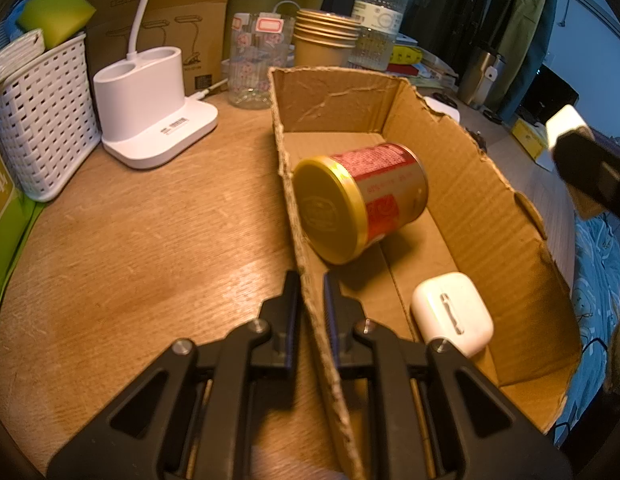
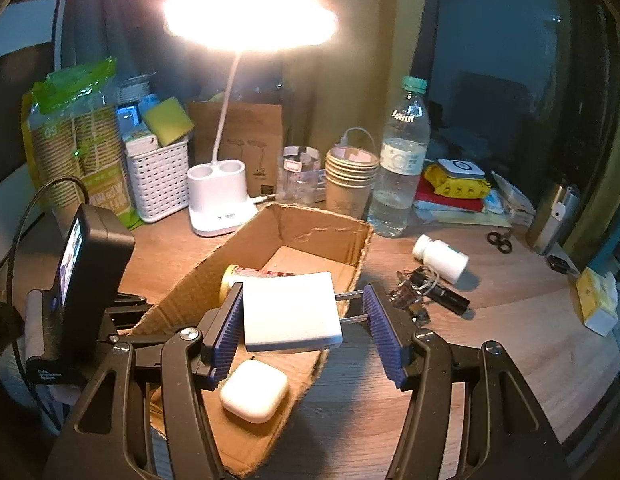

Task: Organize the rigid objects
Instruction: 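Lower the charger plug into the box and open the right gripper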

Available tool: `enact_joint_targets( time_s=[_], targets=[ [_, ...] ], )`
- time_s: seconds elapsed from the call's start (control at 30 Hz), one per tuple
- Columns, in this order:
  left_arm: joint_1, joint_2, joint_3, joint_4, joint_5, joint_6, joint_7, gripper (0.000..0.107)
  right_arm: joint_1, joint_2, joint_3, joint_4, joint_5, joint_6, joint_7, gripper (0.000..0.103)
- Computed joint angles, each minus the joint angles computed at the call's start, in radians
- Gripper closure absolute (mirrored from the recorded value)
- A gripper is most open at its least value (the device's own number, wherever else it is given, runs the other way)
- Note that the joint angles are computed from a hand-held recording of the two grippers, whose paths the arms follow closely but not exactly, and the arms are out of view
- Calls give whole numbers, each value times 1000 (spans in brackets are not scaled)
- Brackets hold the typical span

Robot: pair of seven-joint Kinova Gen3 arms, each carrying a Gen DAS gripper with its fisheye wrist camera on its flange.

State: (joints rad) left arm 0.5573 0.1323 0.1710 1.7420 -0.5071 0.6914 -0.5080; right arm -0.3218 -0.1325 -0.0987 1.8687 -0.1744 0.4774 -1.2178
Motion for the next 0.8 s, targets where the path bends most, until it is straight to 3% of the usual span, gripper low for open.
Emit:
enact_joint_targets(
  time_s=[0.8],
  targets=[
    [0, 1, 0, 0, -2, -1, 2, 94, -13, 82, -32, -16, 5, 36, 7, 41]
  ],
)
